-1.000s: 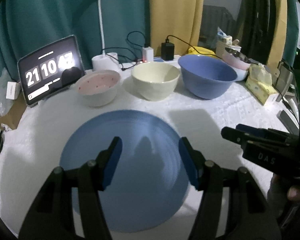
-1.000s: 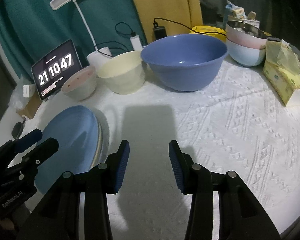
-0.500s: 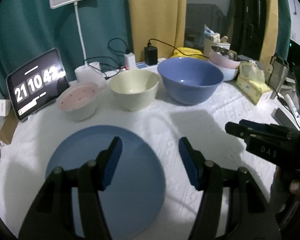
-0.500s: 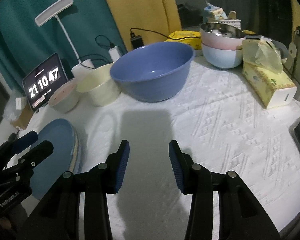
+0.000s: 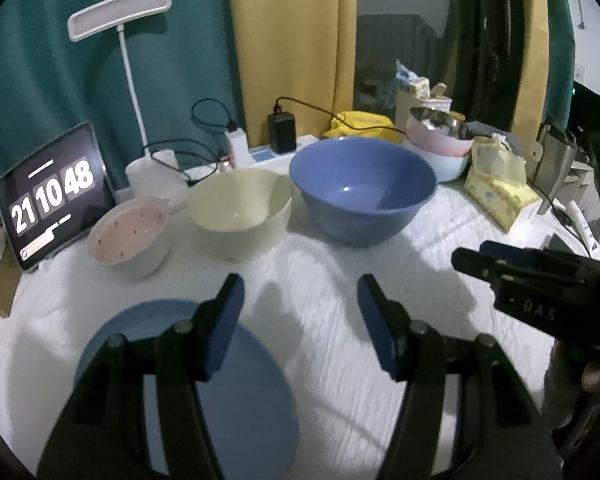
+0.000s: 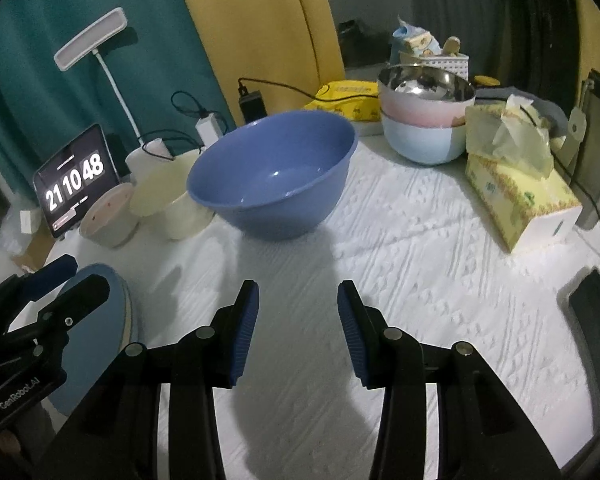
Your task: Organize plates and bowls
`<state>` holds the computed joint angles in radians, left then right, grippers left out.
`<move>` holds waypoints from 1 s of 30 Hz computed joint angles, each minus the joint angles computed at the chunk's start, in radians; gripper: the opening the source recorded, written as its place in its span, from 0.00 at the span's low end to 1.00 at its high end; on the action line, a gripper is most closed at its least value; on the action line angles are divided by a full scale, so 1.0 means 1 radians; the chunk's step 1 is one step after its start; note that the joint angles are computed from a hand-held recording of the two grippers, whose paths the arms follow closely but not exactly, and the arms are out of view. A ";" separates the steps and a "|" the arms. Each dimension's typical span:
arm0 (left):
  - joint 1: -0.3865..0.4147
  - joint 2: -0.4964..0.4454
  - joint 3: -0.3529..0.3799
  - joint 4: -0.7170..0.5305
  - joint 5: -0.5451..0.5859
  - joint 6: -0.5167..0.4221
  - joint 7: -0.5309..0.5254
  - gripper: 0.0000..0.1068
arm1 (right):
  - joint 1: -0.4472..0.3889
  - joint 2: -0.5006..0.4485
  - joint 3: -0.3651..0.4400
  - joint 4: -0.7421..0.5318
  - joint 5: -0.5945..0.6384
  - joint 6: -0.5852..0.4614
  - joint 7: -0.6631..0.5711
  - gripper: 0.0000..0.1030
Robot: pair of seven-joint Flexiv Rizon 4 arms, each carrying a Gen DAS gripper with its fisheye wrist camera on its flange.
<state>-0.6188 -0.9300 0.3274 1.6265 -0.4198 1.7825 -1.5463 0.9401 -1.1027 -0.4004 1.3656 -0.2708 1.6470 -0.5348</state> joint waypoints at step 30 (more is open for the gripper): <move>0.056 -0.121 0.001 -0.216 0.031 -0.049 -0.022 0.57 | -0.185 -0.130 0.147 -0.348 -0.181 -0.195 0.012 0.43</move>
